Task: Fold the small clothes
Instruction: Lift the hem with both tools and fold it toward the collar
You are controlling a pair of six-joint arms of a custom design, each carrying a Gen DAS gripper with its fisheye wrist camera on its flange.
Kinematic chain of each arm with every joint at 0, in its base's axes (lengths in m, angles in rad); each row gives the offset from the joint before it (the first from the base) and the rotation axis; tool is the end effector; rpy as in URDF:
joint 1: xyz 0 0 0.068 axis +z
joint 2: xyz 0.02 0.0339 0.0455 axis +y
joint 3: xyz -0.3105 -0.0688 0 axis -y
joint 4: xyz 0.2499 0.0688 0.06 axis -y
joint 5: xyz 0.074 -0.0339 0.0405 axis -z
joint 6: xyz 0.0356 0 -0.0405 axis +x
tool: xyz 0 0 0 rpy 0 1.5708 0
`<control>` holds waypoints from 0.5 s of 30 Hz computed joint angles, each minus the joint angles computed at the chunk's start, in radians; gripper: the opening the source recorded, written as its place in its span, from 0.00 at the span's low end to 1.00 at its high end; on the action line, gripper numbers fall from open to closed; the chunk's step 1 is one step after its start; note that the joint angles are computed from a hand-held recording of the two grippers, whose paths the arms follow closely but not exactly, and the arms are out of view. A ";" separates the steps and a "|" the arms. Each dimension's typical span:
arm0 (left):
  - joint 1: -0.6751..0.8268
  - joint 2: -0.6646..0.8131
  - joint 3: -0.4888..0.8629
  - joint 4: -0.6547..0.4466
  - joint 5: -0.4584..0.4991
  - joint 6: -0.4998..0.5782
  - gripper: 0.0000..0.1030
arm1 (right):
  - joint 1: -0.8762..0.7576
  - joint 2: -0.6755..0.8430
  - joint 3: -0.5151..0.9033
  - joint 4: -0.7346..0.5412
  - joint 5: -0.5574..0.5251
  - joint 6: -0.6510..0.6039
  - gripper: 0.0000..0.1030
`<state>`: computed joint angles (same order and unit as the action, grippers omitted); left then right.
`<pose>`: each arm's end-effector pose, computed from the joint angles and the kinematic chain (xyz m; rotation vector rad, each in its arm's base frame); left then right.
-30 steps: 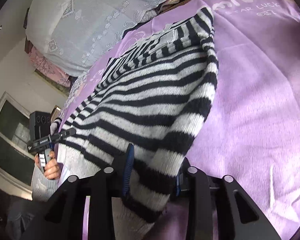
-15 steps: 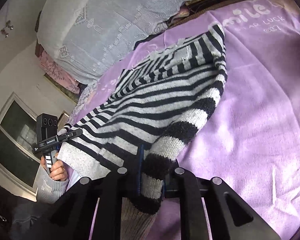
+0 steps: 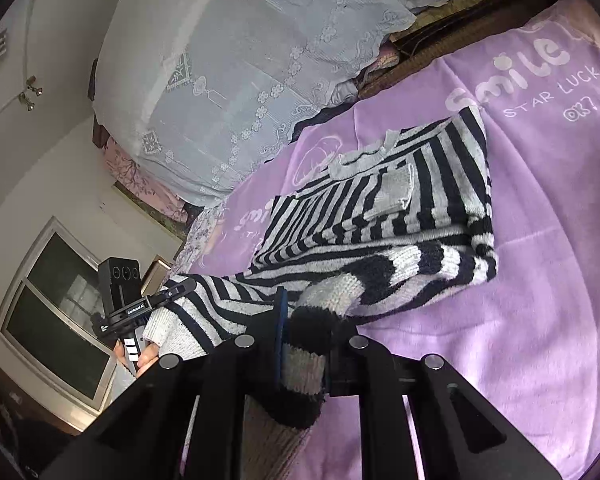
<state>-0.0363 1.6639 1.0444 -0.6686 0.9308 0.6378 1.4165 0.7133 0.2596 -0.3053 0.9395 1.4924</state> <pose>0.3125 -0.0399 0.2349 0.9581 2.2143 -1.0528 0.0445 0.0994 0.1957 0.5175 2.0038 0.7440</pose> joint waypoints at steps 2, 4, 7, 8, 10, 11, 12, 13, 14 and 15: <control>-0.021 -0.005 0.018 0.028 -0.017 -0.041 0.11 | -0.087 -0.048 0.001 0.015 -0.057 -0.088 0.14; -0.041 -0.007 0.033 0.058 -0.032 -0.076 0.11 | -0.175 -0.090 -0.002 0.039 -0.121 -0.167 0.14; -0.072 -0.007 0.059 0.105 -0.053 -0.133 0.11 | -0.351 -0.158 -0.002 0.064 -0.254 -0.293 0.14; -0.082 -0.004 0.068 0.122 -0.061 -0.153 0.11 | -0.412 -0.176 -0.005 0.077 -0.302 -0.329 0.14; -0.101 0.009 0.089 0.151 -0.074 -0.189 0.11 | -0.556 -0.211 -0.009 0.103 -0.424 -0.401 0.14; -0.106 0.018 0.100 0.162 -0.078 -0.204 0.11 | -0.631 -0.216 -0.011 0.117 -0.487 -0.432 0.14; -0.113 0.030 0.114 0.172 -0.081 -0.219 0.11 | -0.712 -0.214 -0.012 0.134 -0.558 -0.464 0.14; -0.119 0.045 0.130 0.180 -0.086 -0.235 0.11 | -0.774 -0.206 -0.014 0.152 -0.614 -0.488 0.14; -0.124 0.059 0.143 0.186 -0.088 -0.248 0.11 | -0.847 -0.194 -0.019 0.177 -0.680 -0.514 0.14; -0.127 0.072 0.156 0.190 -0.091 -0.257 0.11 | -0.924 -0.178 -0.024 0.203 -0.751 -0.539 0.14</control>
<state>-0.1634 1.7362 1.2007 -0.4784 0.8396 0.3804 0.4922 0.5353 0.2356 -0.1024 0.1883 0.9534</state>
